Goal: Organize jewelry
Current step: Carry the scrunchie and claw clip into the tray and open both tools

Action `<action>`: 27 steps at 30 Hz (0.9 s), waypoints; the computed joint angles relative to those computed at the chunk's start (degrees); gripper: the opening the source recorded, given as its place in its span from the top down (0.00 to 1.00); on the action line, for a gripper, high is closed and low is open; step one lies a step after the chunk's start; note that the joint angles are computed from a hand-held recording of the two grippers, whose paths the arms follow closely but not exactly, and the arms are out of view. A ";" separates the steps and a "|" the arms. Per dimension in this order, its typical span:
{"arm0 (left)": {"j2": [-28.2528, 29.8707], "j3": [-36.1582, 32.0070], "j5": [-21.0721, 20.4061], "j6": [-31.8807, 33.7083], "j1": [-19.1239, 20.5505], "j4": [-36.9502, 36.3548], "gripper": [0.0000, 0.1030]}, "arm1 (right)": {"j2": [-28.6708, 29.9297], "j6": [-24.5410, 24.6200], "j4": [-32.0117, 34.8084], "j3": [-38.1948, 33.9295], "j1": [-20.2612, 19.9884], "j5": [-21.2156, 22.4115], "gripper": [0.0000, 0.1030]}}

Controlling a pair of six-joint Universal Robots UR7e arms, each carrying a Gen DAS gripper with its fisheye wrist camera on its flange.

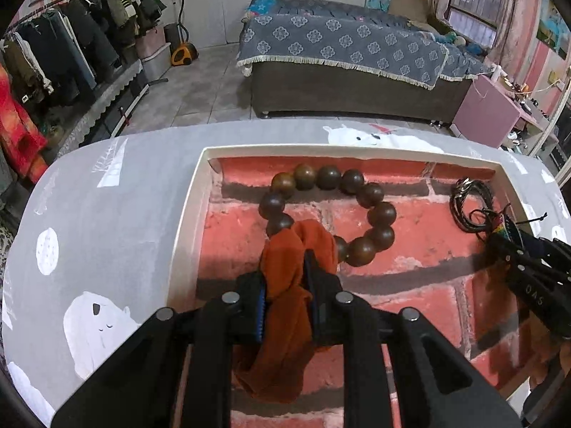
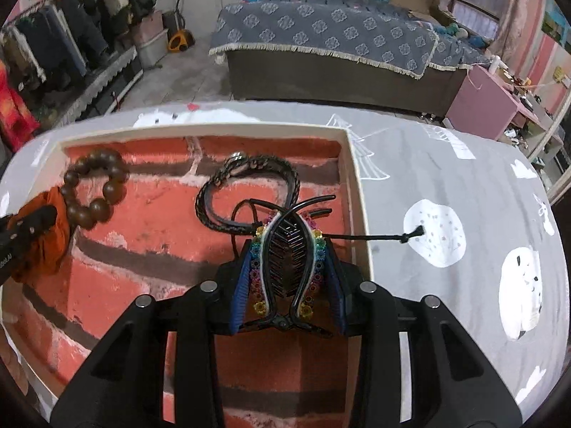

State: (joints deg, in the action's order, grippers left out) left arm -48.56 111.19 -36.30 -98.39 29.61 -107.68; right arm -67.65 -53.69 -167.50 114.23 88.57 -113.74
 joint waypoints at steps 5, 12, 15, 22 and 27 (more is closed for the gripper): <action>-0.03 0.25 -0.24 -1.11 0.13 0.20 0.74 | -0.12 0.55 0.37 0.10 -0.08 0.25 0.63; -1.40 1.12 -1.36 -1.69 -0.40 -0.15 0.54 | -0.78 -1.24 -1.50 1.21 0.34 0.18 0.51; -2.06 0.94 -1.39 -2.33 -1.09 0.79 0.42 | -2.45 -2.10 -2.06 2.41 0.60 1.73 0.40; -2.04 -1.08 -0.42 -1.89 -4.39 3.94 0.30 | -9.11 -3.05 -2.91 4.98 1.23 6.64 0.10; -2.93 -1.93 -0.52 -4.66 -7.18 7.63 0.16 | -14.96 -2.98 -0.81 6.59 0.53 9.12 0.04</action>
State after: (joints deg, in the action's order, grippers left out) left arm -51.48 109.26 -36.82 -103.05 22.43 -100.04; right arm -82.61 -56.67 -168.31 120.82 89.10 -104.61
